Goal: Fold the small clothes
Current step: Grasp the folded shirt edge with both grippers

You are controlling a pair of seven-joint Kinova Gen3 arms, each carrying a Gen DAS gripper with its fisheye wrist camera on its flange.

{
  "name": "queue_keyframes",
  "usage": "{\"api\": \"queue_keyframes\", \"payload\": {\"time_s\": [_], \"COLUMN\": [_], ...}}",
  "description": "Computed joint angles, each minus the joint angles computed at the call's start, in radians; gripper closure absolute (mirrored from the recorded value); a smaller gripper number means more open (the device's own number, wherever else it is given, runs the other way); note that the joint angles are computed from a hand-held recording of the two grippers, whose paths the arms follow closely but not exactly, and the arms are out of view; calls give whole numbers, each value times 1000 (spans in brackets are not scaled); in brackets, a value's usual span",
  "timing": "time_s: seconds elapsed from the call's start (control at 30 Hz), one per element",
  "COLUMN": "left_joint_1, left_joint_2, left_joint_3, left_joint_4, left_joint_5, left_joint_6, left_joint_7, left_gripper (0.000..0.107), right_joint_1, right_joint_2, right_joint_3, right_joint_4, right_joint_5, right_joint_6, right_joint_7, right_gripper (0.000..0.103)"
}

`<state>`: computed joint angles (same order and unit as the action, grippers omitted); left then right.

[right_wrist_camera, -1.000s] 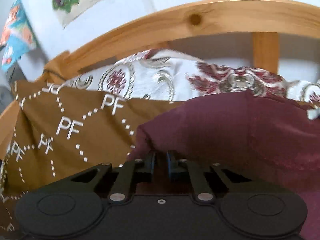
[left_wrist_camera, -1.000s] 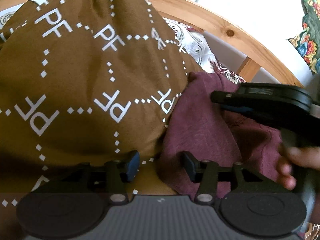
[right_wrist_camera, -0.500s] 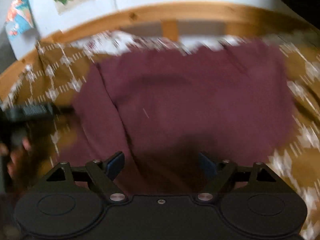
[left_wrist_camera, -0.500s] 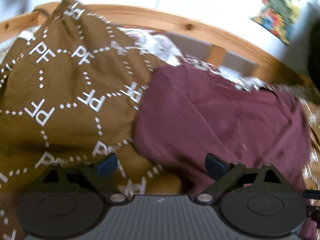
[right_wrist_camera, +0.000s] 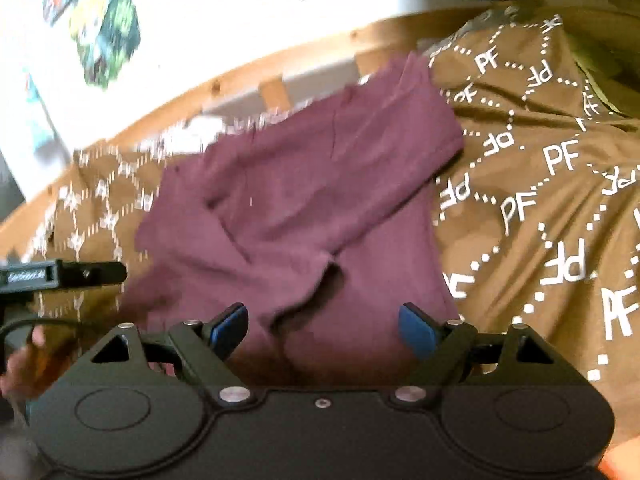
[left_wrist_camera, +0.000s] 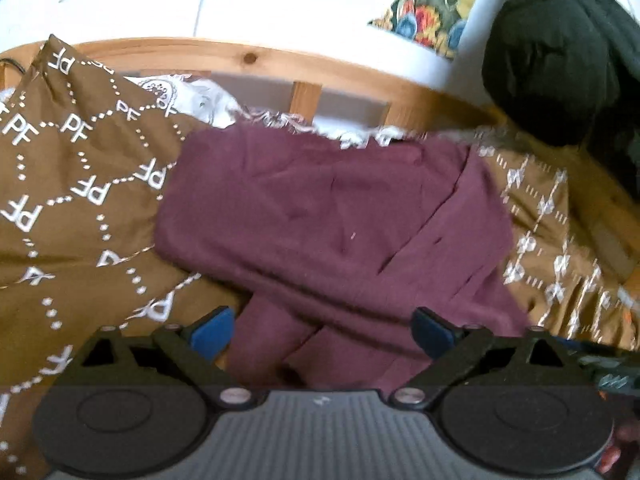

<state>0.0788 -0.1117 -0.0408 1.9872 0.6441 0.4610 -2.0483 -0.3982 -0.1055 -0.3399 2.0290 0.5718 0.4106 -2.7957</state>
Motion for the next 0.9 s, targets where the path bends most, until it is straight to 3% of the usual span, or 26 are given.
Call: {"api": "queue_keyframes", "payload": {"time_s": [0.07,0.1,0.2,0.27,0.33,0.4,0.47,0.53,0.6,0.67,0.77,0.9], "left_joint_1": [37,28,-68,-94,-123,-149,-176,-162,-196,-209,-211,-206], "left_joint_2": [47,77,153,187,211,232,250,268,276,281,284,282], "left_joint_3": [-63,-74,-18,7,34,59,86,72,87,90,96,102], "left_joint_4": [-34,-53,-87,-97,-99,-104,-116,-137,-141,-145,-148,-150], "left_joint_5": [81,122,205,222,252,272,255,212,230,232,212,186], "left_joint_6": [53,93,163,171,174,177,185,196,224,240,235,223], "left_joint_7": [-33,-36,-71,-88,-128,-144,-113,-50,-34,-9,13,37], "left_gripper": [31,35,51,60,65,68,81,87,87,89,92,96], "right_joint_1": [84,130,269,362,428,486,528,554,574,552,475,442], "right_joint_2": [29,42,93,147,221,294,365,436,492,523,521,551], "right_joint_3": [-82,-127,-246,-338,-430,-523,-616,-708,-787,-797,-716,-729], "right_joint_4": [-15,-26,-76,-126,-196,-261,-322,-380,-423,-455,-461,-461], "right_joint_5": [69,106,157,157,182,195,208,231,227,204,177,241], "right_joint_6": [-18,-23,-49,-46,-1,48,108,186,254,301,297,316], "right_joint_7": [-33,-25,81,162,243,325,406,487,569,634,648,629], "right_gripper": [26,28,38,57,67,69,70,70,70,71,71,70]}}
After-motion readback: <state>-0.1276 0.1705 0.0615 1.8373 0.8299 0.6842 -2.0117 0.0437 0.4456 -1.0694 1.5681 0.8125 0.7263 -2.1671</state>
